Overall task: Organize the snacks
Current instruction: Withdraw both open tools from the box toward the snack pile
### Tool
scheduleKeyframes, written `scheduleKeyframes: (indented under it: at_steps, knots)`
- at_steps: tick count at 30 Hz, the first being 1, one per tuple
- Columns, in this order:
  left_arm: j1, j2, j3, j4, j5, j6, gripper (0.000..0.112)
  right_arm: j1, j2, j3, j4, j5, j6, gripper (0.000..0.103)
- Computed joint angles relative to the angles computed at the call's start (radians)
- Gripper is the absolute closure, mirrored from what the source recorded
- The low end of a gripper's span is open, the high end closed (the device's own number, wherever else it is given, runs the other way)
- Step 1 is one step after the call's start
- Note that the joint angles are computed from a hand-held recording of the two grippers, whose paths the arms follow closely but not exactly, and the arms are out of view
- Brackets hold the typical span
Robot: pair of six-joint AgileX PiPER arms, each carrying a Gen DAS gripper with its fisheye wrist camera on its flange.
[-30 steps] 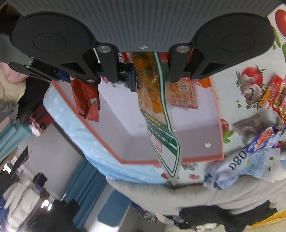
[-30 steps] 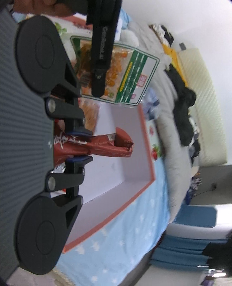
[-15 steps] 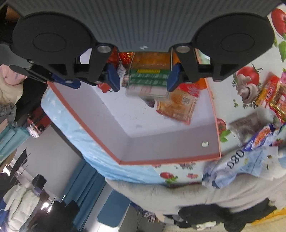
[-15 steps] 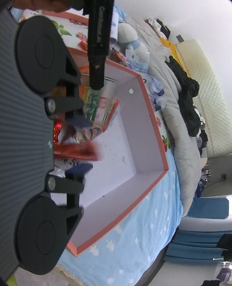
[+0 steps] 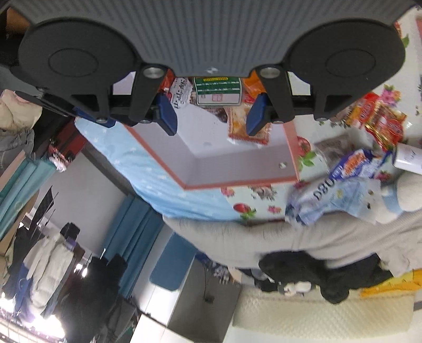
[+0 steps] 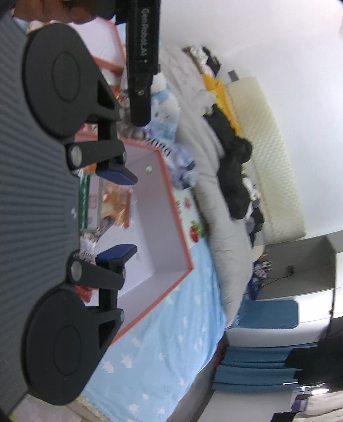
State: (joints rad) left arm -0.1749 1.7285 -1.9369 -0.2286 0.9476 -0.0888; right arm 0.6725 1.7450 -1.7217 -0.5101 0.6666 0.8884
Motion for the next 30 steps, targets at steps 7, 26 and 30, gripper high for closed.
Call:
scheduleKeyframes:
  at_steps: [7,26,30]
  knots:
    - [0.052,-0.153,0.136,0.009,-0.045,0.015,0.049,0.063,-0.023,-0.021,-0.084,-0.010,0.053,0.051]
    - [0.409,-0.537,0.630,-0.066,-0.075,0.183,0.049,0.259,0.102,-0.094,-0.010,-0.085,0.002,0.051]
    - [0.470,-0.572,0.715,-0.105,-0.097,0.232,0.049,0.289,0.121,-0.087,0.013,-0.101,-0.010,0.051]
